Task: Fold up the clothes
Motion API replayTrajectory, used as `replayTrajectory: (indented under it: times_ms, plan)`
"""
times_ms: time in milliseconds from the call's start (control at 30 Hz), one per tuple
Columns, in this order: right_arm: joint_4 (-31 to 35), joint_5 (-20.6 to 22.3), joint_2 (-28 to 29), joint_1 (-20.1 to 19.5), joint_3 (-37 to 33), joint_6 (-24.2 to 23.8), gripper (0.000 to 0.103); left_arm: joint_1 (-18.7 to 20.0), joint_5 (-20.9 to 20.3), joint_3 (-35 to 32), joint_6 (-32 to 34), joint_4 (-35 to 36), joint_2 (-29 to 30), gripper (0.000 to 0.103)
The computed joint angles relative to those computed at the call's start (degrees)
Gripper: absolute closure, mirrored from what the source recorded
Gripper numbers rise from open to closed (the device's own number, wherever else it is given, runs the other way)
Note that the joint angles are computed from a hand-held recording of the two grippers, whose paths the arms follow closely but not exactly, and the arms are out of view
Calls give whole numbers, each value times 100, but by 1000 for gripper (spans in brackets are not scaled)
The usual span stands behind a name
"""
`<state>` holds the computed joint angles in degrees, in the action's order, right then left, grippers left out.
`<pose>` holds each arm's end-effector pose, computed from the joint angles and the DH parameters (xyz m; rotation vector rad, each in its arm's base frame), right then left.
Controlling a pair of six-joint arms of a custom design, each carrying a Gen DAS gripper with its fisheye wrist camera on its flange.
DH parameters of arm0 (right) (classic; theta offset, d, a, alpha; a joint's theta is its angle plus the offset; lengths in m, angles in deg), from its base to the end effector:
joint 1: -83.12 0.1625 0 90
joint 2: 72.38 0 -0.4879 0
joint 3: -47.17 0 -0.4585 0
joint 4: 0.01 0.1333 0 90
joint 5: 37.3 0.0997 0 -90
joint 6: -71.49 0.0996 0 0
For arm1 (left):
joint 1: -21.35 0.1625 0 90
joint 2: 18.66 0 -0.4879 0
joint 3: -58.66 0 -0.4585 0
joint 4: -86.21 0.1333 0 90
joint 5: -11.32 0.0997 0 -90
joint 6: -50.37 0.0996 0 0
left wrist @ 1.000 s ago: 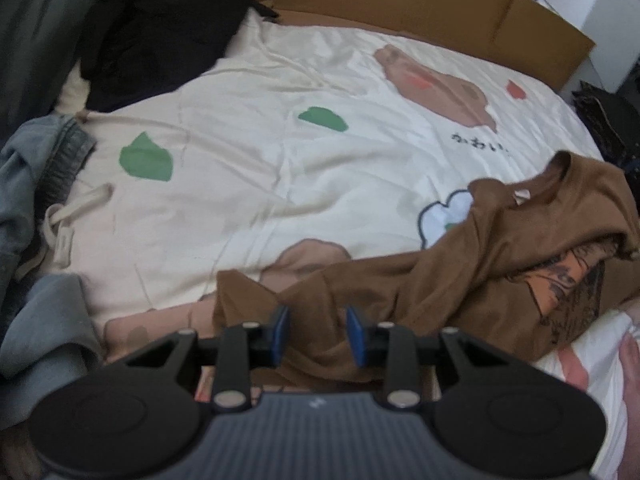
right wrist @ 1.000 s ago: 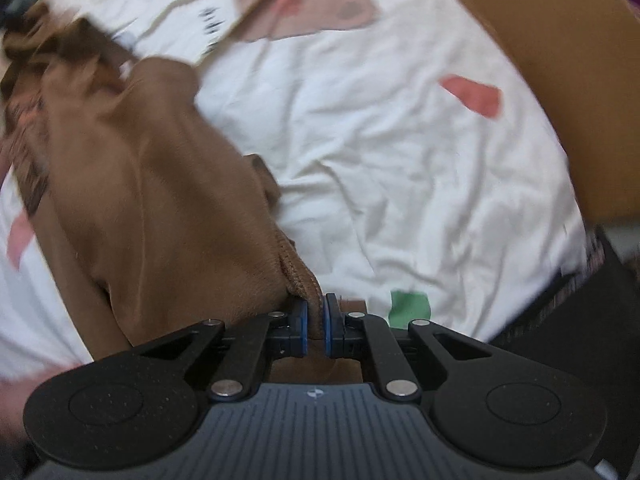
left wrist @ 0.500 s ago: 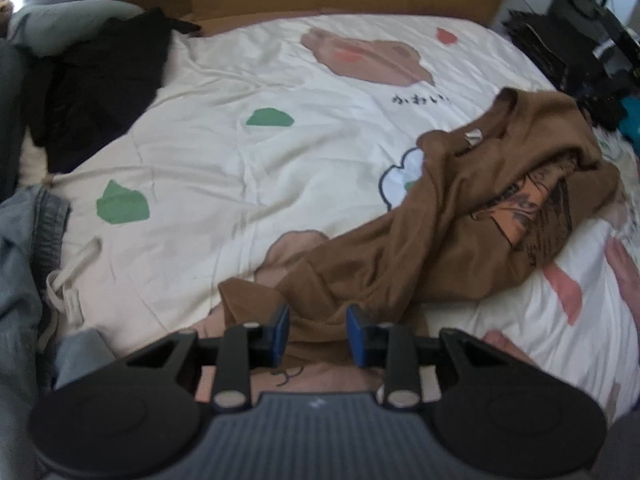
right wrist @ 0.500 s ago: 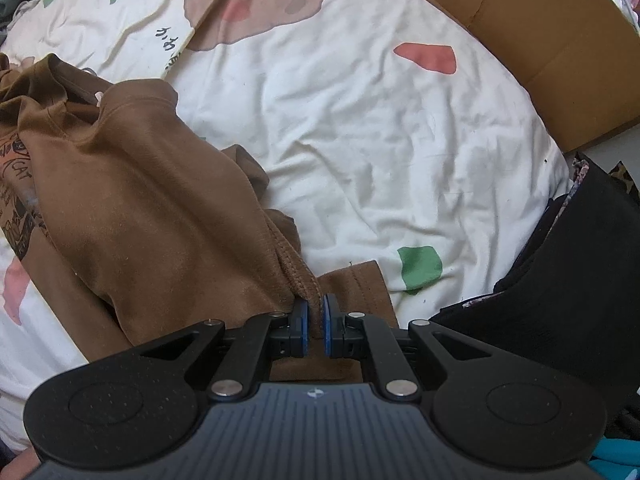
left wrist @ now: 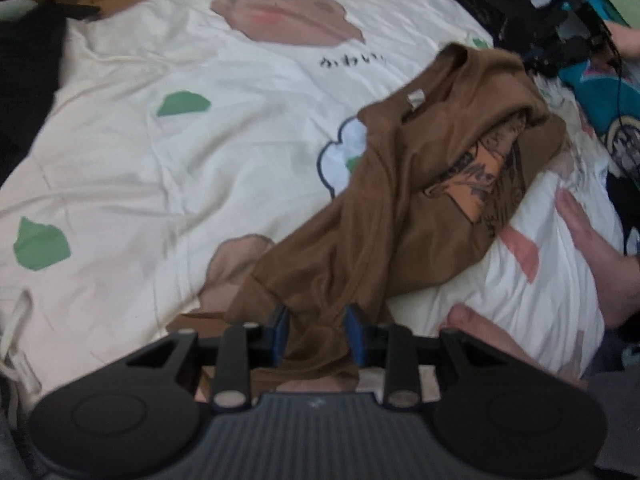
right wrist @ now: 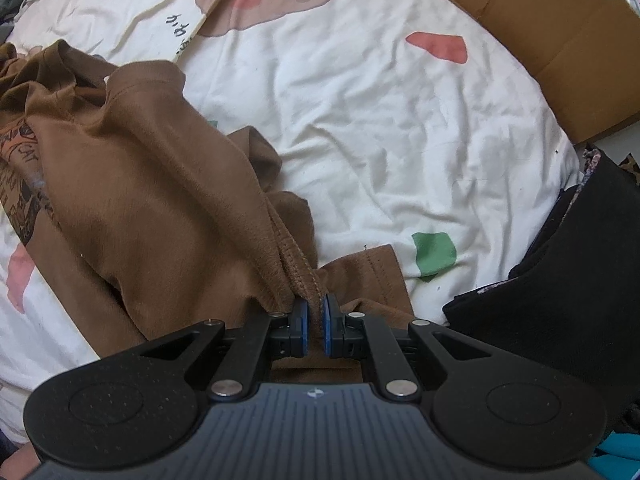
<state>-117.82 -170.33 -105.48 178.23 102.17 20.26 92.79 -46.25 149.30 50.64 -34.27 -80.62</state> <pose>0.1489 -0.9312 0.1958 1.0899 -2.1387 -0.2566 -0.0566 -0.7552 0.2922 0.4109 2.5502 -0.1595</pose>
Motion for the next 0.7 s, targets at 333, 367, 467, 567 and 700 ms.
replayTrajectory:
  times_ms: [333, 367, 467, 567, 700]
  plan:
    - [60, -14, 29, -4, -34, -75, 98, 221, -665, -543, 294, 713, 320, 71]
    - [73, -12, 30, -6, -35, -67, 98, 246, -672, -599, 278, 774, 356, 71]
    - [99, -8, 16, -5, -18, -72, 98, 316, -827, -731, 211, 875, 414, 70]
    - [123, 15, 7, -13, -12, -37, 98, 405, -990, -824, 133, 1001, 479, 70]
    - [135, 25, 9, -21, 6, -23, 98, 532, -1280, -930, -3, 1169, 579, 71]
